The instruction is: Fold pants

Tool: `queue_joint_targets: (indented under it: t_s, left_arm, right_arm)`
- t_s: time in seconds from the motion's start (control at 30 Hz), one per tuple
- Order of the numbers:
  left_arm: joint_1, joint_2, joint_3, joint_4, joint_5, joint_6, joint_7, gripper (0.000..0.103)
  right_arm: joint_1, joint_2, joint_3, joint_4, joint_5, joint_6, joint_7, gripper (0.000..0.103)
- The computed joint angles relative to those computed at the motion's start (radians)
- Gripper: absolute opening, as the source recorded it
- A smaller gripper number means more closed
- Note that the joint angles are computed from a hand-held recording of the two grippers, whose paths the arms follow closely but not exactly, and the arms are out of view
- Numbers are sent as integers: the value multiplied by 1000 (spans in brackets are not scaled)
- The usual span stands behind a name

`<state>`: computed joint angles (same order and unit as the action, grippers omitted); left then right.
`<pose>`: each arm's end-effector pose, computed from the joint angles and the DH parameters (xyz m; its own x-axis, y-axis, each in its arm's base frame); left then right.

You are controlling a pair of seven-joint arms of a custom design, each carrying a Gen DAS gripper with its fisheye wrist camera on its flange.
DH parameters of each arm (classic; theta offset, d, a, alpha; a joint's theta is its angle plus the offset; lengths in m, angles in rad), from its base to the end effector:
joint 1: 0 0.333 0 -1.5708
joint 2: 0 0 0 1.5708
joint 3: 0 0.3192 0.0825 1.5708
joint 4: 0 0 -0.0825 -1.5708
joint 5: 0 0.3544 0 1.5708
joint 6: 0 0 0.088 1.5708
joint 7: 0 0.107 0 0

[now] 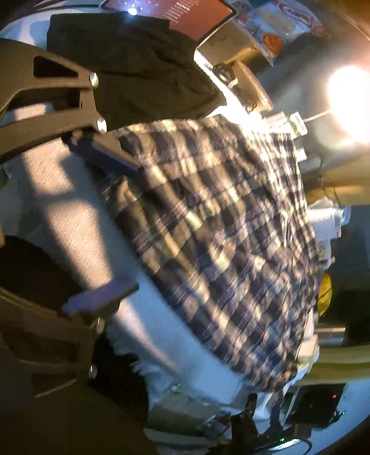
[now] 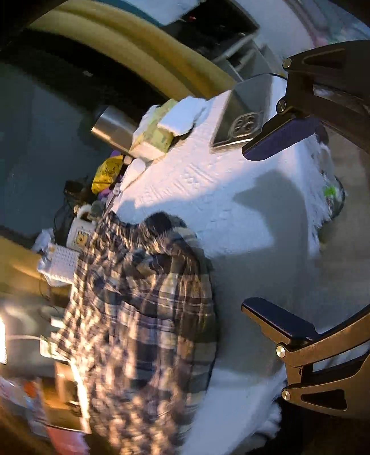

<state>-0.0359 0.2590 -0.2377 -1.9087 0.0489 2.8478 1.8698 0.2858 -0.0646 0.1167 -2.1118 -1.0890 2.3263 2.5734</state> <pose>0.6148 -0.1619 0.4659 -0.4950 -0.8525 -0.1682 -0.6250 0.4838 -0.6126 0.4960 0.1955 0.4973 -0.1166 -0.8733 0.4730 -0.7309 -0.2470 -0.6362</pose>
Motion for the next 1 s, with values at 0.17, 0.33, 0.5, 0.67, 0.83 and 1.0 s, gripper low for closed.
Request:
queue_joint_targets:
  t_s: [0.17,0.33,0.5,0.67,0.83,1.0]
  left_arm:
    - [-70,47,86,30,171,79,-158,93]
    - [5,112,8,89,103,99,-189,91]
    - [78,118,-94,101,-9,78,-94,6]
    - [129,81,-147,101,-142,67,-18,4]
    - [172,44,-198,125,-300,66,94,4]
    - [148,56,-177,197,-368,57,150,4]
  right_arm:
    - [9,97,-17,102,-97,26,-23,98]
    - [19,163,-61,174,-91,130,-51,77]
    - [31,184,-87,193,-4,198,-88,32]
    - [28,129,-95,152,68,247,-76,21]
    - [5,70,-74,125,70,297,-6,19]
    - [-11,52,-56,154,39,295,35,19]
